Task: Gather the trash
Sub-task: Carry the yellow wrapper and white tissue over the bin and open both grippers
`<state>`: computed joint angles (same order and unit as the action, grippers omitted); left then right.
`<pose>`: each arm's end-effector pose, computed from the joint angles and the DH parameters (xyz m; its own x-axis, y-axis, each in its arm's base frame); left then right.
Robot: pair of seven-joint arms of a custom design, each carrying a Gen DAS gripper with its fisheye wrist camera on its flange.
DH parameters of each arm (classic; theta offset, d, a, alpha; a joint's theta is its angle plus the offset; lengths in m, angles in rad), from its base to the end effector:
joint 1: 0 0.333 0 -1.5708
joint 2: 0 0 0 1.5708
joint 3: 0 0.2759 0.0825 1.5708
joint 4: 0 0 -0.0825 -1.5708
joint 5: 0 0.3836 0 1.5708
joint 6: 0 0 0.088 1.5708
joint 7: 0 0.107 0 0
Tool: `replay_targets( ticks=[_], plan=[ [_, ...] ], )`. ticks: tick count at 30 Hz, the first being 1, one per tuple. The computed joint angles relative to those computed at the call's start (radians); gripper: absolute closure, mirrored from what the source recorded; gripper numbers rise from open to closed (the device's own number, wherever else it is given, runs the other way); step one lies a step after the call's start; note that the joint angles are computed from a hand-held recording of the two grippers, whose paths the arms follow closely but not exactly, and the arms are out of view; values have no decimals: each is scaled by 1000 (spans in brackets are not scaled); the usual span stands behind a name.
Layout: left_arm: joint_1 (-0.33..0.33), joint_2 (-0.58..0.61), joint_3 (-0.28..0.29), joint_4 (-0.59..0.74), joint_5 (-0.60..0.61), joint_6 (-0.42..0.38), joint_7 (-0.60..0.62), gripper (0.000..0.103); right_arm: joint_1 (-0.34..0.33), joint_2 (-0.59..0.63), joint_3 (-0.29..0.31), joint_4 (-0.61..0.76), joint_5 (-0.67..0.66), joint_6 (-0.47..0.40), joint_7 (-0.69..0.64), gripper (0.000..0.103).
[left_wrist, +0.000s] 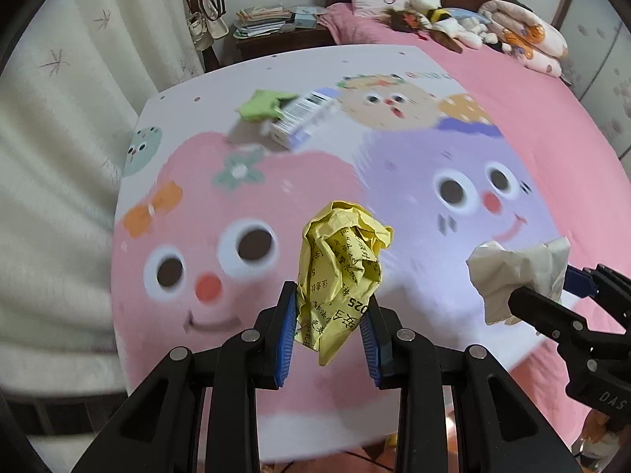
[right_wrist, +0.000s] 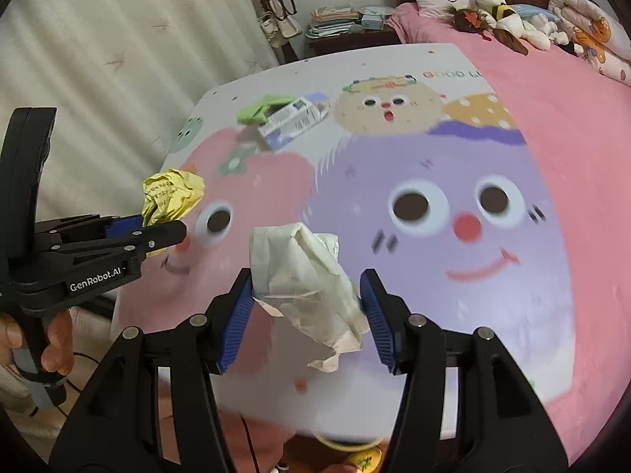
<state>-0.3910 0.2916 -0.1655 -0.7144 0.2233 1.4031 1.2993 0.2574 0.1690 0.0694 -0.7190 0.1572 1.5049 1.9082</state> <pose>0.5005 -0.2501 0.7868 -0.1789 -0.9834 -0.0301 -0.8929 0.1751 -0.4148 0.4756 0.1728 0.8622 0.1310 -0.9392 -0.3173 -0.8629 0.0495 -0.5029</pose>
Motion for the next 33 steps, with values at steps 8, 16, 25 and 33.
replay_targets(
  ticks=[8,16,25,33],
  plan=[
    [13,-441,-133,-602,-39,117,-226,73,-11,-516,-59,-616,76,80,-103,52],
    [19,-614,-227,-787,-124,30,-284,73,19,-838,-101,-947,103,33,-79,52],
    [-2,-806,-228,-1134,-313,106,-285,73,39,-1087,-97,-1277,131,-13,68,51],
    [-39,-931,-231,-1552,-452,363,-277,73,46,-1277,-49,-1675,133,75,227,51]
  ],
)
